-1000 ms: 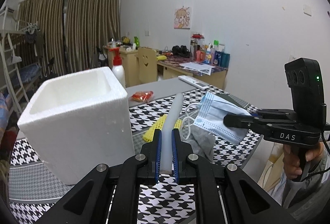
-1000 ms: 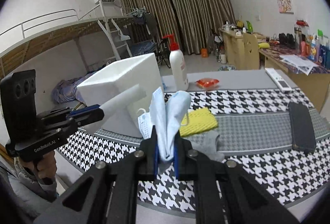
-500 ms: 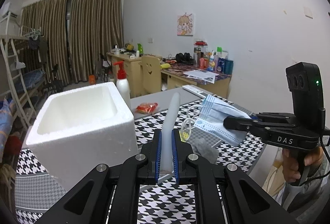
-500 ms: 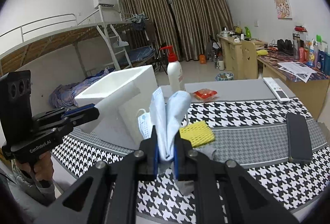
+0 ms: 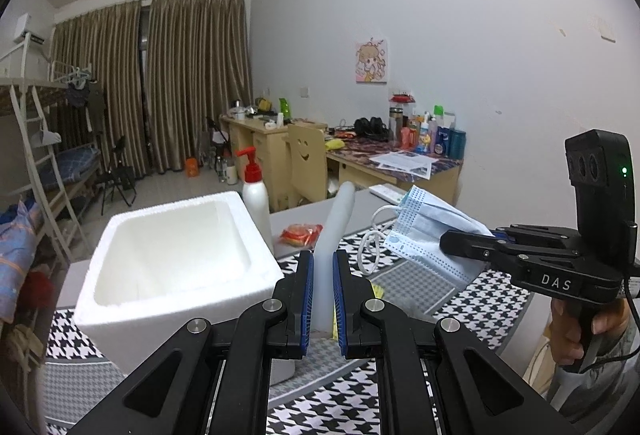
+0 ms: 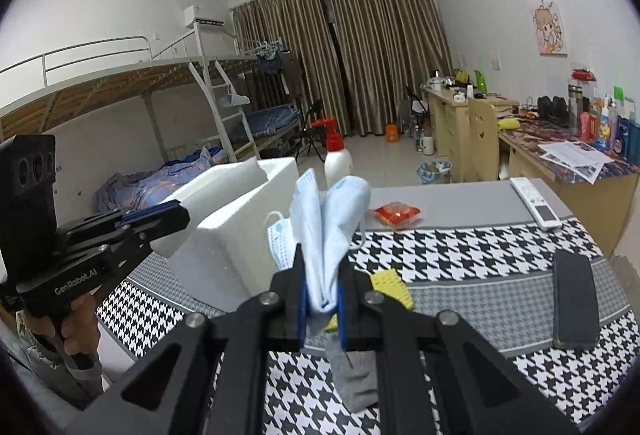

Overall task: Organize soft objects
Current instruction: 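Carry the tube in the left tool and the mask in the right tool over the foam box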

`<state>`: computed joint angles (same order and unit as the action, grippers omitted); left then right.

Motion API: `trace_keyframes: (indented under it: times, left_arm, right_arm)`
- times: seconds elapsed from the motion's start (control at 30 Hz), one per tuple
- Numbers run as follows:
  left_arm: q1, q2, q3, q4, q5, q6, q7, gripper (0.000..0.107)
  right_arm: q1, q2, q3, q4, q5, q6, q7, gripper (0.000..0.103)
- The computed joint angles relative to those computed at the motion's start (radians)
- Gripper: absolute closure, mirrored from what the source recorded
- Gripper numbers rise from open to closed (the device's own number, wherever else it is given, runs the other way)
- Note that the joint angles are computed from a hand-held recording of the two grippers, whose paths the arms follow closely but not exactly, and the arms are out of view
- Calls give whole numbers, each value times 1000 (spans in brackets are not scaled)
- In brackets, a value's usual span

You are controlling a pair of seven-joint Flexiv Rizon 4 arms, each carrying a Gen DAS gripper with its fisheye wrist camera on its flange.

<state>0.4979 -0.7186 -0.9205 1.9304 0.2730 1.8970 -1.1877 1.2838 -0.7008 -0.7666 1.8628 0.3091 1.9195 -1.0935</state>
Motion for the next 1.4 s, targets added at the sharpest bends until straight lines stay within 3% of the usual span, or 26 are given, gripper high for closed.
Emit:
trace_keyframes:
  times: [0.73, 1.07, 1.4]
  left_arm:
    - [-73, 39, 105, -93, -13, 26, -71, 96]
    - [-88, 54, 147, -115, -11, 37, -108, 96]
    - [-158, 80, 265, -147, -41, 47, -164, 96]
  right_arm:
    - [-58, -24, 17, -104, -51, -24, -11, 89]
    - [-114, -29, 71, -163, -99, -34, -6, 89]
    - [-208, -39, 173, -242, -157, -47, -2, 89]
